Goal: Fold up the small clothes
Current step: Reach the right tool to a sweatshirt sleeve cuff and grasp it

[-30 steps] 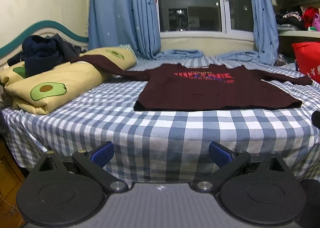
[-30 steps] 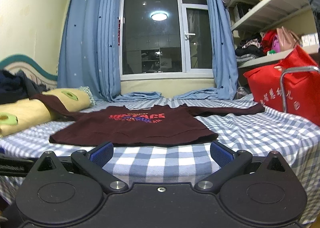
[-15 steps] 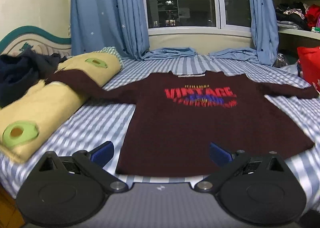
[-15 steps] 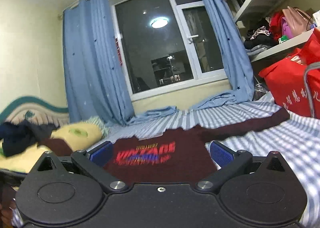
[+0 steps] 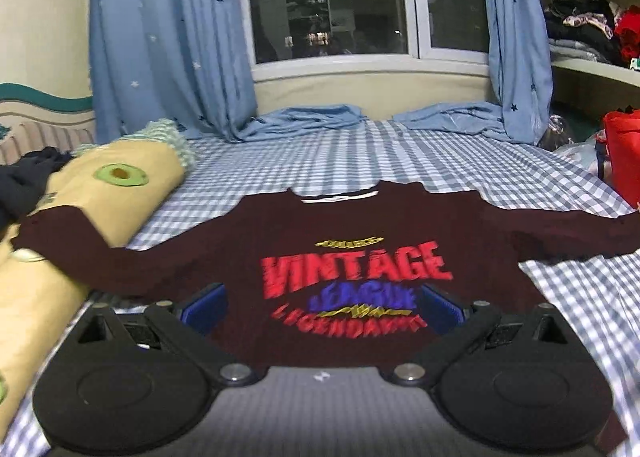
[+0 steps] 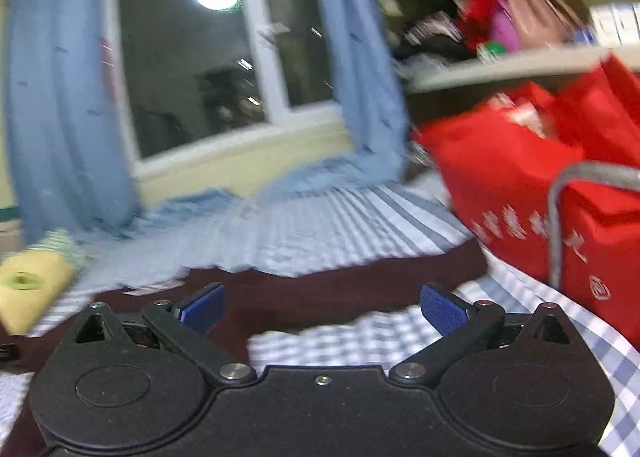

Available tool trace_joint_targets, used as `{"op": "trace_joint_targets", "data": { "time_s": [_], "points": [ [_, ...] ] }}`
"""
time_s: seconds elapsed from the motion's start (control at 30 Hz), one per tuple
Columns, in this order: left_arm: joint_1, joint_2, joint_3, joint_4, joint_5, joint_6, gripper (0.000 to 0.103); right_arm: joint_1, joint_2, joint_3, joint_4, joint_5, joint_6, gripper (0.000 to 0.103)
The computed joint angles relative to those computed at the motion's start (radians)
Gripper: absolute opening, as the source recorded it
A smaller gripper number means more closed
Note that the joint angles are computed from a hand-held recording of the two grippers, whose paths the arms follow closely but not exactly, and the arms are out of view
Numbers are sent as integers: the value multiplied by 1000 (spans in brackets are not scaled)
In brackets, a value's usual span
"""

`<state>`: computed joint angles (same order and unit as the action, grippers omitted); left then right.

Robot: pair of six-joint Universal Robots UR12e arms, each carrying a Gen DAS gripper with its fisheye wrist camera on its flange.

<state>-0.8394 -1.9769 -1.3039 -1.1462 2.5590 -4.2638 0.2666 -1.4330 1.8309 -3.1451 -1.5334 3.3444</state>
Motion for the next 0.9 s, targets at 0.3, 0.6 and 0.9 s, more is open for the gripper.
{"op": "trace_joint_targets", "data": {
  "time_s": [0.3,0.6,0.9],
  "points": [
    [79,-158,108,141,-85,116,102,-98,202,-189,115,8,126,103],
    [98,-244,157,174,-136,213,102,-113,360,-304,142,-40,321,71],
    [118,-210,104,240,-262,266,102,-107,448,-395,165,-174,450,40]
  ]
}}
